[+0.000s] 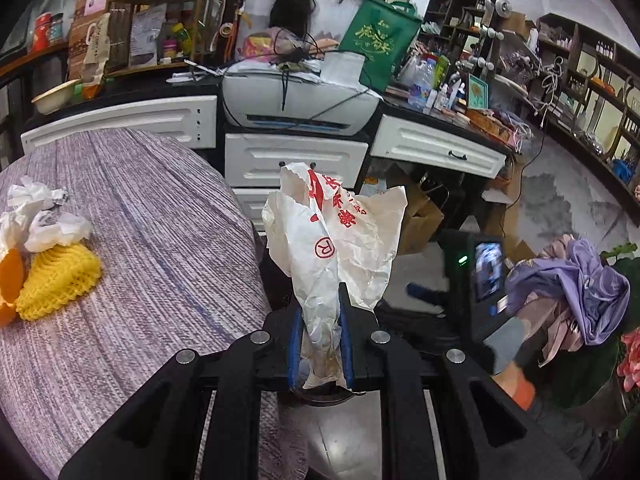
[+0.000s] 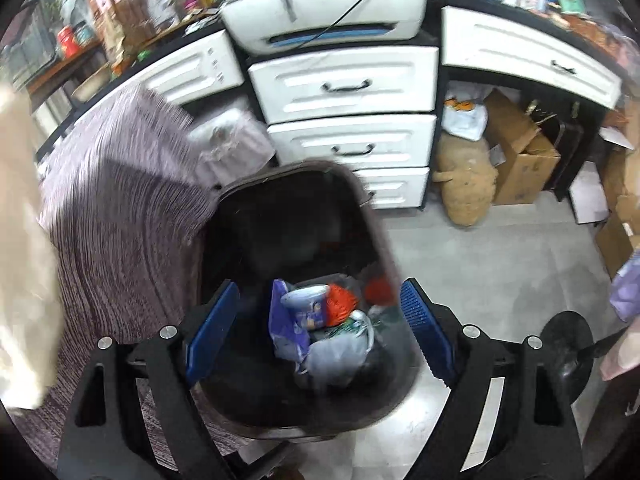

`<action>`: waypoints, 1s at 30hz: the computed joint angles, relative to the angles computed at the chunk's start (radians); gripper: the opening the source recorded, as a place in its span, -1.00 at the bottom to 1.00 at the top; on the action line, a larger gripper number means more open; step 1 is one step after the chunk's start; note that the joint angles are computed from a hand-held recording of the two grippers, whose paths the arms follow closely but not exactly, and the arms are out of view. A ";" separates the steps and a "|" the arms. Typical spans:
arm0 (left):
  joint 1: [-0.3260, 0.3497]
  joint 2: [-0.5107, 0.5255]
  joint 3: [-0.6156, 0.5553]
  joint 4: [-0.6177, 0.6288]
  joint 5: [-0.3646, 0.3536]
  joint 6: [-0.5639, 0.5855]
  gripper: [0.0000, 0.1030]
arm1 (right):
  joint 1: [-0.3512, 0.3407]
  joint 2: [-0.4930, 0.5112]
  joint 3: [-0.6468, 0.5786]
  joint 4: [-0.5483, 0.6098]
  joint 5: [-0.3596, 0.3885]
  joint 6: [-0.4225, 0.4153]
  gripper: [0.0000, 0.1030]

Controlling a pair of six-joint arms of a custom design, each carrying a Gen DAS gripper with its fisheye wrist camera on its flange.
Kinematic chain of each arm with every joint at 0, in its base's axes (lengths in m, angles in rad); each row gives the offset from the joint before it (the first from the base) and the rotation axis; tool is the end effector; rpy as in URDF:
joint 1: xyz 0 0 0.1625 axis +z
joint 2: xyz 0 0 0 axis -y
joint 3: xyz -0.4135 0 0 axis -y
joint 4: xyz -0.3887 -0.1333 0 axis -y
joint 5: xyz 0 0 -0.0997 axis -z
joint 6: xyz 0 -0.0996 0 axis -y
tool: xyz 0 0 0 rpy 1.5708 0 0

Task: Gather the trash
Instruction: 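Drop the blue cup in the bin with right gripper while left holds the bag, then lower the white red-print bag into the bin and open the left gripper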

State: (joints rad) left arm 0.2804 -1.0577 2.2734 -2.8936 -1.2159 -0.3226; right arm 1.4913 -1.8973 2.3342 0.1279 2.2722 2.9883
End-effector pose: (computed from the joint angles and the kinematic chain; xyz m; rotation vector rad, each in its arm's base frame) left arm -0.3833 -0.2851 0.0761 1.3396 2.6093 -0.4885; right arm 0.0505 -0.2352 0.2647 -0.3498 -2.1441 1.0734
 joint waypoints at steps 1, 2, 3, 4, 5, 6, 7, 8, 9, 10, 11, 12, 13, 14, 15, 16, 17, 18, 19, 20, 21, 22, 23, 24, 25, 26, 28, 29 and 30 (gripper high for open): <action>0.002 0.008 -0.007 0.007 -0.006 0.001 -0.69 | 0.005 -0.028 0.001 0.011 0.013 0.002 0.60; 0.006 0.019 -0.016 0.016 -0.017 0.004 -0.69 | 0.012 -0.057 0.002 0.021 0.026 0.002 0.60; 0.010 0.030 -0.025 0.023 -0.030 0.006 -0.69 | 0.015 -0.083 0.003 0.028 0.035 -0.001 0.61; 0.015 0.040 -0.035 0.031 -0.044 0.008 -0.69 | 0.030 -0.119 0.004 0.035 0.062 -0.003 0.61; 0.019 0.053 -0.045 0.039 -0.053 0.009 -0.69 | 0.033 -0.139 0.002 0.042 0.070 -0.005 0.63; 0.020 0.066 -0.053 0.046 -0.056 0.010 -0.69 | 0.035 -0.165 0.003 0.051 0.077 -0.006 0.65; 0.022 0.081 -0.065 0.057 -0.058 0.013 -0.69 | 0.038 -0.199 0.004 0.067 0.085 0.001 0.65; 0.024 0.092 -0.073 0.068 -0.064 0.014 -0.69 | 0.029 -0.227 0.009 0.080 0.076 -0.001 0.66; 0.028 0.107 -0.086 0.085 -0.078 0.012 -0.69 | 0.031 -0.246 0.012 0.089 0.078 0.002 0.66; 0.031 0.118 -0.097 0.099 -0.089 0.011 -0.69 | 0.035 -0.267 0.017 0.097 0.085 0.006 0.66; 0.035 0.132 -0.111 0.116 -0.100 0.010 -0.69 | 0.038 -0.282 0.021 0.104 0.090 0.010 0.66; 0.035 0.146 -0.124 0.131 -0.107 0.010 -0.69 | 0.038 -0.301 0.027 0.113 0.089 0.014 0.66; 0.035 0.158 -0.133 0.142 -0.108 0.013 -0.69 | 0.044 -0.312 0.033 0.114 0.095 0.020 0.66; 0.032 0.172 -0.144 0.153 -0.107 0.021 -0.69 | 0.054 -0.313 0.035 0.112 0.106 0.026 0.66; 0.030 0.186 -0.155 0.167 -0.110 0.029 -0.69 | 0.065 -0.313 0.035 0.109 0.119 0.032 0.66; 0.030 0.199 -0.166 0.181 -0.114 0.033 -0.69 | 0.067 -0.319 0.034 0.112 0.122 0.030 0.66; 0.034 0.210 -0.179 0.199 -0.122 0.030 -0.69 | 0.072 -0.324 0.033 0.113 0.127 0.029 0.66; 0.039 0.221 -0.194 0.220 -0.128 0.030 -0.69 | 0.078 -0.329 0.033 0.110 0.137 0.027 0.66; 0.042 0.232 -0.207 0.242 -0.133 0.028 -0.69 | 0.088 -0.331 0.031 0.105 0.150 0.027 0.66; 0.043 0.241 -0.216 0.262 -0.133 0.028 -0.69 | 0.088 -0.339 0.029 0.108 0.148 0.028 0.66; 0.044 0.249 -0.224 0.276 -0.131 0.030 -0.69 | 0.084 -0.350 0.028 0.115 0.139 0.033 0.66; 0.044 0.258 -0.232 0.290 -0.129 0.037 -0.69 | 0.085 -0.356 0.029 0.116 0.137 0.035 0.66; 0.043 0.267 -0.239 0.296 -0.126 0.038 -0.69 | 0.094 -0.358 0.029 0.113 0.143 0.038 0.66; 0.044 0.271 -0.243 0.302 -0.124 0.040 -0.69 | 0.101 -0.356 0.028 0.111 0.149 0.040 0.66; 0.047 0.279 -0.249 0.309 -0.125 0.041 -0.69 | 0.106 -0.357 0.027 0.111 0.151 0.038 0.66; 0.051 0.286 -0.257 0.321 -0.132 0.040 -0.69 | 0.111 -0.357 0.026 0.109 0.155 0.037 0.66; 0.061 0.302 -0.275 0.346 -0.147 0.036 -0.69 | 0.120 -0.355 0.026 0.104 0.163 0.038 0.66; 0.060 0.307 -0.279 0.351 -0.147 0.033 -0.66 | 0.120 -0.357 0.026 0.105 0.162 0.038 0.66; 0.060 0.311 -0.279 0.352 -0.144 0.032 -0.61 | 0.118 -0.362 0.027 0.105 0.159 0.037 0.66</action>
State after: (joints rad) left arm 0.3401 -0.7465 1.9939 -2.5416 -1.3602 -0.2904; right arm 1.6094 -2.2588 2.3611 0.2329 2.4309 3.0252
